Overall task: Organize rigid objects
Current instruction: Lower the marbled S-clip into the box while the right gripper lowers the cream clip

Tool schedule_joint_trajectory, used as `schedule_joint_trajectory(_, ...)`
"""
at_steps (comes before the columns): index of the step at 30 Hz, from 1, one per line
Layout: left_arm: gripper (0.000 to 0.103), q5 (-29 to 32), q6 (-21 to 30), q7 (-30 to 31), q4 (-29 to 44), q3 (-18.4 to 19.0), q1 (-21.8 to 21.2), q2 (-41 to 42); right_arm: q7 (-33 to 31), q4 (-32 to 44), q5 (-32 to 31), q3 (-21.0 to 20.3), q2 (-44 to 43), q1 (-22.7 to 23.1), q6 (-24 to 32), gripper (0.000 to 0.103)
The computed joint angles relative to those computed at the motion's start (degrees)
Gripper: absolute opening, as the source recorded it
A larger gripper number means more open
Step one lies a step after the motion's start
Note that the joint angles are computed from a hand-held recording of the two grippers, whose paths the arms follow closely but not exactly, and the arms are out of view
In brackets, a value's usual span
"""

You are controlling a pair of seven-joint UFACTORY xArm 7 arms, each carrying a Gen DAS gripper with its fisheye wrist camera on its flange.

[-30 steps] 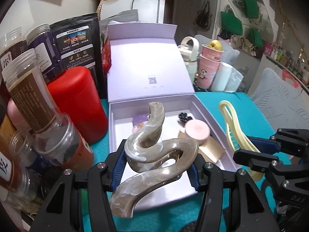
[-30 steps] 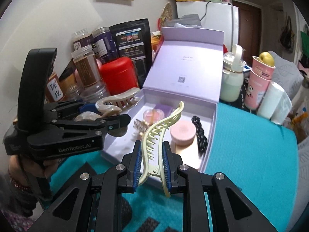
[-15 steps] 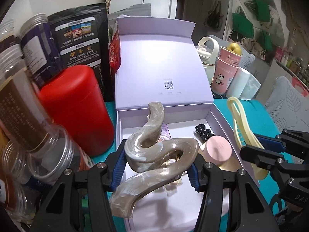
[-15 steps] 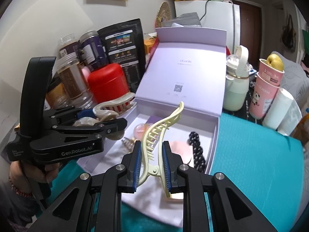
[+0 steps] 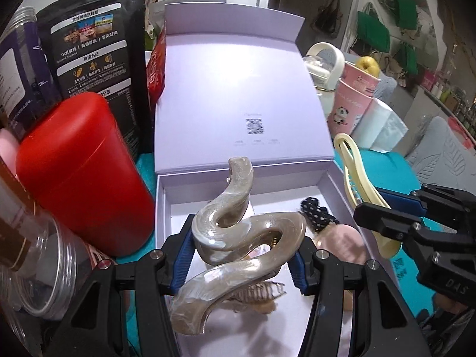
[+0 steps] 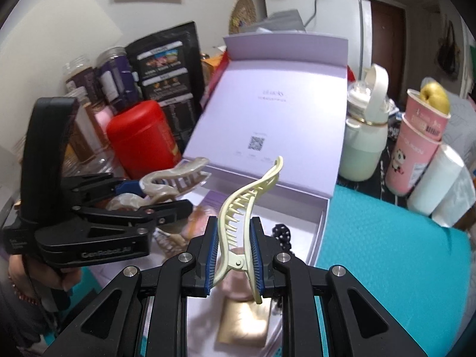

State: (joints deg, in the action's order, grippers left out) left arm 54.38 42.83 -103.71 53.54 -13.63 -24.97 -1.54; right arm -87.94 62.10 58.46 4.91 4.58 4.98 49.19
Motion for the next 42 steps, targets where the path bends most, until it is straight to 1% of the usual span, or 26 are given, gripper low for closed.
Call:
schedule_joint_trajectory(4, 0.054, 0.6, -3.6, -0.7, -0.3, 1.0, 1.0, 0.7, 1.5, 2.0, -0.5, 0.3, 2.6, -0.1, -1.2, 0.021)
schedule_joint_trajectory(6, 0.054, 0.9, -3.7, -1.0, 0.0, 1.2, 1.1, 1.2, 1.5, 2.3, -0.7, 0.7, 3.2, -0.2, -2.9, 0.02)
schedule_joint_trajectory(9, 0.054, 0.3, -3.4, 0.8, 0.4, 1.4, 1.0, 2.1, 2.4, 3.5, -1.4, 1.1, 4.7, -0.6, -3.5, 0.021)
schedule_joint_trajectory(12, 0.054, -2.0, -4.3, 2.7, 0.5, 2.0, 1.0, 3.2, 4.9, 4.9, -3.4, 1.6, 6.7, -0.8, -4.3, 0.021)
schedule_joint_trajectory(15, 0.054, -3.5, -5.3, 4.1, 0.8, 2.5, 0.8, 4.3, 5.0, 5.2, -4.0, 2.4, 7.6, -1.3, -4.5, 0.021)
schedule_joint_trajectory(16, 0.054, -3.8, -5.1, 4.4, 0.9, 2.6, 0.6, 4.5, 4.8, 5.2, -4.0, 2.7, 7.7, -1.4, -4.6, 0.021)
schedule_joint_trajectory(19, 0.054, -5.1, -4.2, 5.5, 1.5, 2.9, 0.2, 5.0, 1.2, 4.2, -2.7, 3.4, 7.2, -1.8, -4.9, 0.022)
schedule_joint_trajectory(22, 0.054, -5.9, -4.1, 5.9, 1.5, 3.2, -0.1, 5.0, 3.0, 4.0, -6.3, 3.4, 7.8, -0.8, -5.0, 0.022)
schedule_joint_trajectory(24, 0.054, -5.9, -3.9, 6.0, 1.6, 3.3, -0.2, 5.1, 3.5, 3.8, -6.7, 3.7, 8.1, -0.5, -5.8, 0.023)
schedule_joint_trajectory(27, 0.055, -6.0, -3.1, 6.4, 1.9, 3.3, -0.5, 5.4, 2.1, 2.6, -6.2, 4.3, 7.4, -0.3, -7.8, 0.023)
schedule_joint_trajectory(34, 0.055, -6.1, -0.9, 7.7, 4.0, 3.6, -1.4, 6.9, 2.5, 2.8, -6.6, 4.1, 7.2, -0.1, -8.2, 0.024)
schedule_joint_trajectory(36, 0.055, -6.1, -0.1, 7.7, 4.6, 3.6, -1.8, 7.3, 2.9, 2.7, -7.1, 4.0, 7.3, -0.1, -8.6, 0.03)
schedule_joint_trajectory(38, 0.055, -6.2, 0.5, 8.0, 5.3, 3.7, -2.1, 7.8, 2.9, 2.8, -7.3, 4.0, 7.2, -0.2, -8.6, 0.032)
schedule_joint_trajectory(39, 0.055, -6.2, 0.9, 8.0, 5.6, 3.8, -2.3, 8.0, 3.1, 2.8, -7.5, 4.0, 7.2, -0.2, -8.5, 0.035)
schedule_joint_trajectory(42, 0.055, -6.6, 1.2, 8.2, 6.1, 4.0, -2.6, 8.3, 3.5, 2.8, -7.6, 4.0, 7.0, -0.2, -8.8, 0.037)
